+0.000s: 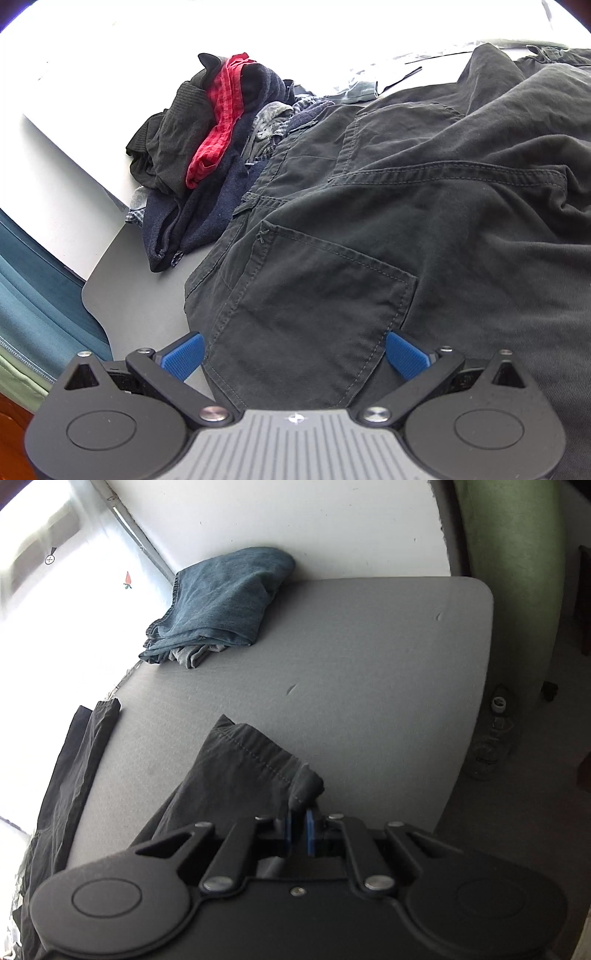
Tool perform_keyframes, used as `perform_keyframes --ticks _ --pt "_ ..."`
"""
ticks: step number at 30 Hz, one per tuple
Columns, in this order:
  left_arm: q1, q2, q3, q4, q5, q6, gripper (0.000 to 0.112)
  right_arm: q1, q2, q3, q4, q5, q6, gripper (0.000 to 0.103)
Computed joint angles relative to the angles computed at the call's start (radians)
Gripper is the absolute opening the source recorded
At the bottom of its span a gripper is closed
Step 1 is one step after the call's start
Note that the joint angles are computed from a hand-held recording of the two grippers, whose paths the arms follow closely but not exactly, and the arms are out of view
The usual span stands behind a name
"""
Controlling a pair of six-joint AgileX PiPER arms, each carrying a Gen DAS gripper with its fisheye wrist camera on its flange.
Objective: Fold clothes
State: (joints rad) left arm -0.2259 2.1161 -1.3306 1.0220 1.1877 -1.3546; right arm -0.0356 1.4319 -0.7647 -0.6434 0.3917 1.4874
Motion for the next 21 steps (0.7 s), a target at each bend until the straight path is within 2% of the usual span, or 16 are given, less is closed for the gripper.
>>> perform_keyframes --ticks 4,5,6,8,9,10,12,14,16,18,21 --pt "0.008 -0.026 0.033 -0.001 -0.033 -0.027 0.103 -0.012 0.099 -0.016 0.1 0.056 -0.068 0.011" --pt "0.011 -0.032 0.04 0.0 -0.042 -0.022 0.103 -0.001 0.108 -0.046 0.101 0.103 -0.096 0.012" --pt "0.017 -0.044 0.05 -0.006 -0.058 -0.016 0.103 0.009 0.12 -0.084 0.112 0.161 -0.137 0.022" --pt "0.054 -0.099 0.09 -0.045 -0.138 -0.003 0.103 0.052 0.168 -0.183 0.024 0.315 -0.111 0.039" --pt "0.083 -0.132 0.111 -0.081 -0.191 0.008 0.103 0.073 0.199 -0.24 -0.025 0.401 -0.1 0.044" --pt "0.122 -0.167 0.13 -0.139 -0.252 0.036 0.103 0.088 0.229 -0.293 -0.064 0.473 -0.096 0.045" --pt "0.203 -0.222 0.154 -0.278 -0.354 0.13 0.103 0.085 0.27 -0.376 -0.105 0.538 -0.088 0.048" --pt "0.256 -0.256 0.172 -0.372 -0.419 0.194 0.103 0.079 0.303 -0.453 -0.118 0.559 -0.09 0.049" --pt "0.27 -0.275 0.183 -0.367 -0.446 0.182 0.103 0.079 0.34 -0.536 -0.092 0.548 -0.113 0.052" --pt "0.281 -0.289 0.178 -0.35 -0.475 0.178 0.103 0.088 0.4 -0.636 -0.069 0.534 -0.149 0.062" --pt "0.313 -0.286 0.135 -0.347 -0.548 0.25 0.103 0.123 0.516 -0.825 -0.01 0.524 -0.24 0.068"
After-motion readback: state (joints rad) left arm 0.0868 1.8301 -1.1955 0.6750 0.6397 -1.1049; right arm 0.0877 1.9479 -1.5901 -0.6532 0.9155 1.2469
